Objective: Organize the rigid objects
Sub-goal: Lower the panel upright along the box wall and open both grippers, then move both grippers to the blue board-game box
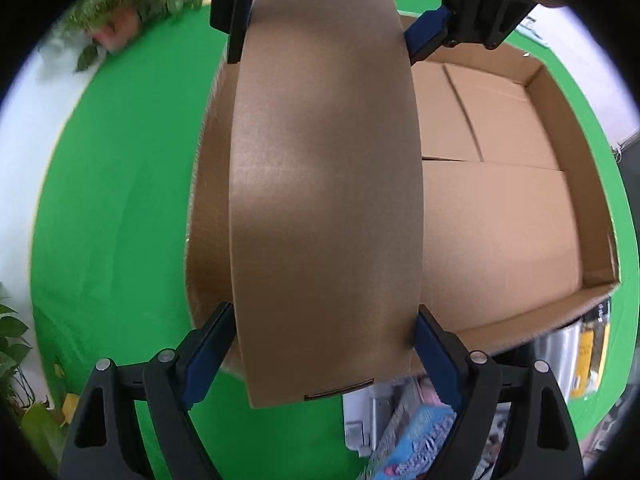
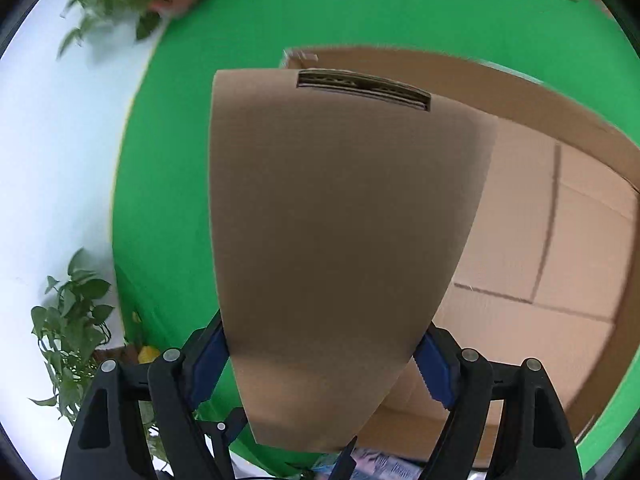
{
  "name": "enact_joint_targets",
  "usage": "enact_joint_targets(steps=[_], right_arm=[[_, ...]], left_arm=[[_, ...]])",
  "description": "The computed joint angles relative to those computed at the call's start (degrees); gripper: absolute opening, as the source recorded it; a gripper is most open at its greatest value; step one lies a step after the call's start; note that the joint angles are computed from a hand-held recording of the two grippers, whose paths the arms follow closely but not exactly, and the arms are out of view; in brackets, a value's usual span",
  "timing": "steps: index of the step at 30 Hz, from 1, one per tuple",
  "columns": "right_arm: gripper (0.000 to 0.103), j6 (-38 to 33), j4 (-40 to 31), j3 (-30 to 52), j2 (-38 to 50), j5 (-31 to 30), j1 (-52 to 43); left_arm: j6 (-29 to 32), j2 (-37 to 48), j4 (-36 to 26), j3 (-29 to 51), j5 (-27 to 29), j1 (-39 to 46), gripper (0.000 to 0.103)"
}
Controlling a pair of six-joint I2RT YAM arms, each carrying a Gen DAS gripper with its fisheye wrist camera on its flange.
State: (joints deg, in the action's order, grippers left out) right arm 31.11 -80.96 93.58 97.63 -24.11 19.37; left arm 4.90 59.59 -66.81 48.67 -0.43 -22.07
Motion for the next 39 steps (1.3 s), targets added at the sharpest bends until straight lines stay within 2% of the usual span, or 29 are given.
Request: enact_joint_targets(steps=[5, 7, 13, 16, 18, 23, 26, 27, 28, 29, 30, 33, 35, 37, 38, 39], right_arm=[[0.080, -2.7, 5.1, -4.6, 4.9, -5.1, -4.9], [0.080, -2.4, 8.7, -9.3, 4.3, -8.4, -7.2], [0.081, -2.3, 15.3, -14.0, 6.9, -12.2, -10.7], [0.087, -1.9, 17.9, -15.5, 6.1, -14.6, -12.5], [0.103, -1.5, 20.8, -18.1, 4.9, -20.5, -15.6], [0.102, -5.9, 19.5, -20.1, 0.0, -27.6, -21.1], [0.100, -11.1, 15.3, -22.4, -3.0, -24.2, -23.0], [0.087, -8.3, 17.6, -24.8, -4.5, -23.3, -20.2], [0.077, -9.8, 16.8, -26.6, -4.7, -22.7, -20.2], [0.058, -10.3, 16.0, -28.0, -5.5, -22.6, -20.0], [0.054, -9.8, 17.1, -30.6, -6.5, -23.0, -19.3], [0.054, -10.3, 17.8, -34.1, -9.8, -20.5, -17.5], [0.054, -10.4, 17.3, -34.9, -12.9, -19.4, -17.7], [0.054, -10.1, 15.6, -34.9, -19.1, -15.9, -17.8], [0.057, -11.0, 12.5, -33.1, -23.6, -11.9, -17.9], [0.068, -12.6, 8.3, -31.4, -28.0, -8.9, -18.5]], left_arm=[[2.0, 4.3, 2.0, -0.6, -0.2, 2.5, 0.087], [3.3, 4.2, 2.8, -1.4, -2.4, 2.7, 0.087], [6.7, 1.0, 1.4, -2.8, -2.0, 5.2, 0.087], [6.8, -1.9, -0.4, -2.0, -1.1, 7.0, 0.087], [8.1, -3.9, -1.9, -0.6, -0.1, 9.9, 0.087], [15.1, -5.1, -2.0, 0.5, 1.0, 20.6, 0.087], [21.1, -3.6, -0.7, -2.3, 1.4, 27.2, 0.087], [21.8, -3.2, -0.3, -2.8, 1.6, 28.0, 0.085], [23.2, -2.7, -0.1, -3.5, 2.0, 29.5, 0.083], [24.4, -2.2, -0.2, -3.8, 2.4, 31.1, 0.076], [25.4, -1.6, -0.4, -3.8, 3.2, 32.5, 0.072], [27.3, -0.1, -2.1, -2.0, 4.9, 35.6, 0.061], [29.3, -1.1, -3.5, -0.9, 6.0, 37.6, 0.061], [31.9, -4.2, -6.4, 0.6, 9.4, 40.4, 0.061], [34.5, -5.5, -8.6, 2.6, 11.8, 43.4, 0.061], [36.9, -6.3, -10.7, 4.8, 13.8, 45.9, 0.061]])
